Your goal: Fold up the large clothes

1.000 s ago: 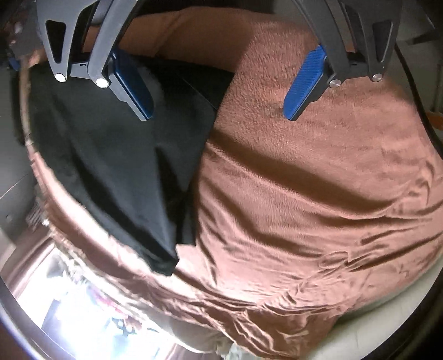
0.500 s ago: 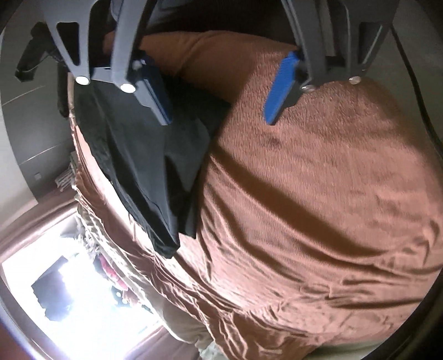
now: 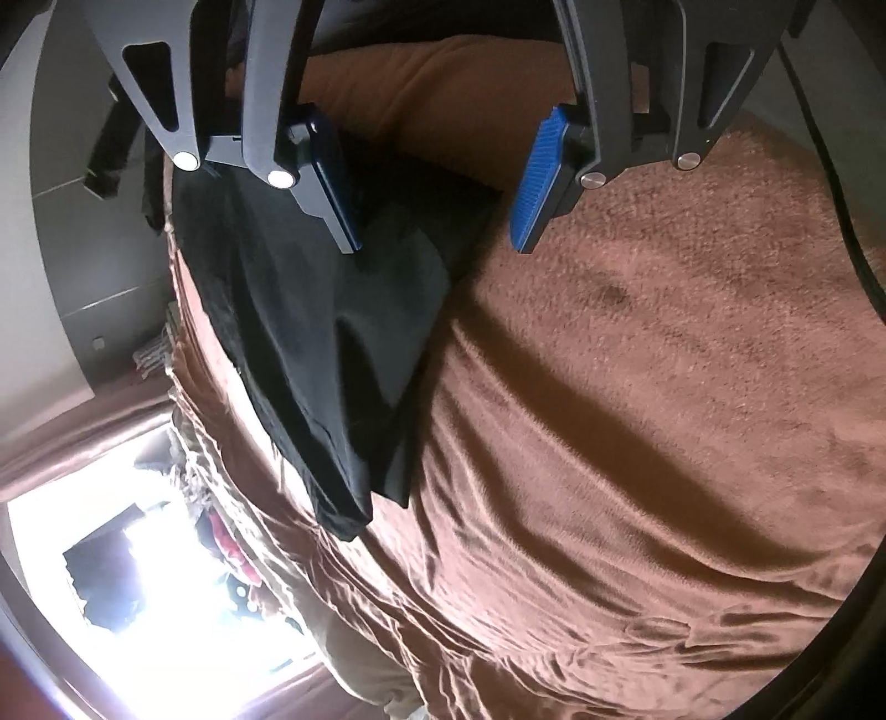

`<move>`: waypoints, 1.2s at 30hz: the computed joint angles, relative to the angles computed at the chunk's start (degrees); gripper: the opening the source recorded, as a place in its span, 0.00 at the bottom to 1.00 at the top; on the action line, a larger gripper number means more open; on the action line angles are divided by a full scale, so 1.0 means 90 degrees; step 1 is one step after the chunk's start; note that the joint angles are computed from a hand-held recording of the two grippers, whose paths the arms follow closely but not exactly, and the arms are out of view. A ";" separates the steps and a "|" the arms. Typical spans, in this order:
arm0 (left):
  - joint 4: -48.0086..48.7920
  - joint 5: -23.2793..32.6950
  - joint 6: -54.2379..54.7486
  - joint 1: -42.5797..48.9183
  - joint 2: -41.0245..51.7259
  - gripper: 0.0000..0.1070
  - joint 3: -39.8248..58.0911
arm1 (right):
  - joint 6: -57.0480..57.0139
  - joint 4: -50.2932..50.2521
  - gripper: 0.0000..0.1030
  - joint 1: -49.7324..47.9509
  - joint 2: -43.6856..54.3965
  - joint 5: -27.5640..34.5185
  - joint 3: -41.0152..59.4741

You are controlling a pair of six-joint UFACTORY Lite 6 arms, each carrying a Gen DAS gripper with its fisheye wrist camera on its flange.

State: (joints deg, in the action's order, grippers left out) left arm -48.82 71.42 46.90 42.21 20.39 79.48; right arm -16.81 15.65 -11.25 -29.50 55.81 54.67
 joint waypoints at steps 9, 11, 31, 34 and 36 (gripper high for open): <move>-0.0046 -0.0277 -0.0351 -0.0166 0.0319 0.53 0.0130 | 0.0522 -0.0497 0.31 0.0338 0.2770 -0.0924 0.1895; -0.0036 -0.0289 -0.0384 -0.0178 0.0356 0.53 0.0173 | 0.0677 -0.0528 0.31 0.0393 0.3451 -0.0997 0.2533; -0.0501 0.0862 -0.1245 0.0052 0.1037 0.87 0.0871 | 0.1150 -0.0253 0.21 0.0171 0.6155 -0.0495 0.5899; -0.0542 0.0901 -0.1296 0.0026 0.0992 0.87 0.0695 | 0.0430 0.0517 0.21 -0.0028 0.5091 -0.0709 0.4600; -0.0577 0.0855 -0.1316 -0.0036 0.0949 0.88 0.0629 | -0.0086 0.0995 0.21 -0.0273 0.4577 -0.0659 0.4035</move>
State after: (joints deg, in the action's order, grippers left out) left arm -54.01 79.12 35.06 41.88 28.93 85.14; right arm -17.58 24.60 -13.70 11.70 49.88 90.99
